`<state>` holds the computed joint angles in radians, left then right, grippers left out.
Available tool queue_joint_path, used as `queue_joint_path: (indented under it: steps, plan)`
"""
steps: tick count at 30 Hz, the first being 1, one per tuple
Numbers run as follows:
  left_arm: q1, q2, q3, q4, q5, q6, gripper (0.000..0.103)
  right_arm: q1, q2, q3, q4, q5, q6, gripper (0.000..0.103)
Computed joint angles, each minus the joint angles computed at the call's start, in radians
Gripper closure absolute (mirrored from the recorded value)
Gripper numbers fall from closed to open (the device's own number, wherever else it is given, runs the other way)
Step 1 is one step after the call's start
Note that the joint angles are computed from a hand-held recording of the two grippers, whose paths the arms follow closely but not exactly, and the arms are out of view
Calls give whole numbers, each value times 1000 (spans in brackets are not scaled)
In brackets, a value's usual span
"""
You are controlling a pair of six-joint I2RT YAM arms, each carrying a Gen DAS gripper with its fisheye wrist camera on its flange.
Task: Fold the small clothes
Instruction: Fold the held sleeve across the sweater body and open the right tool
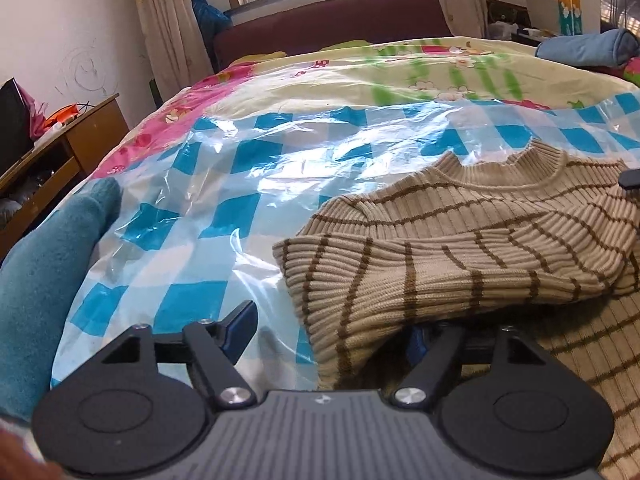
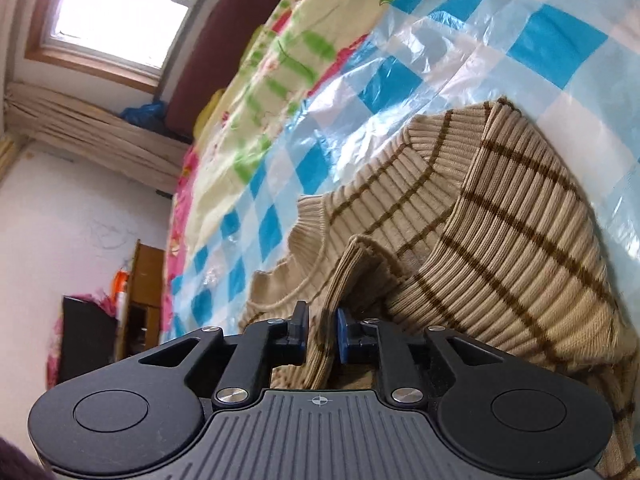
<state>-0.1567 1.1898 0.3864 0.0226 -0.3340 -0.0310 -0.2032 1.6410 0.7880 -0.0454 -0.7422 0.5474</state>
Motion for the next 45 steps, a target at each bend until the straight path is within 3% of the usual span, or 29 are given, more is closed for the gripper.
queue_joint_path:
  steps: [2, 8, 10, 14, 16, 21, 23, 24, 27, 29, 32, 35, 41, 45]
  plan:
    - [0, 3, 16, 3, -15, 5, 26, 22, -17, 17, -15, 56, -19, 96]
    - [3, -94, -5, 15, -14, -34, 25, -44, -276, -158, 197, -14, -11, 98]
    - [-21, -66, -26, 36, -24, -28, 25, -85, -334, -229, 207, -7, -54, 98]
    - [-67, 37, -54, 66, -51, -5, 25, -121, -220, -249, 120, 91, -171, 94]
    - [-75, -4, -67, 47, -61, 13, 23, -168, -159, -247, 99, 28, -178, 92]
    - [-39, -128, -84, -37, -21, 67, 22, -203, -173, -257, 121, -31, -177, 89]
    - [-30, -183, -92, -83, -2, 67, 22, -197, -163, -242, 136, -42, -157, 78]
    - [-17, -198, -94, -95, 14, 66, 22, -188, -154, -231, 137, -37, -148, 78]
    - [9, -219, -90, -101, 32, 42, 22, -146, -139, -207, 132, 32, -141, 84]
    - [31, -214, -88, -80, 40, 22, 21, -132, -161, -219, 146, 70, -129, 95]
    - [52, -125, -75, -31, 35, 9, 17, -135, -176, -218, 142, 132, -143, 95]
    - [72, -106, -72, -76, 82, 31, 17, -139, -151, -188, 75, 164, -200, 95]
    - [108, -352, -90, -305, 178, 66, 17, -164, -187, -201, 44, 121, -266, 89]
    - [109, -428, -63, -345, 204, 63, 17, -159, -189, -186, 29, 112, -255, 87]
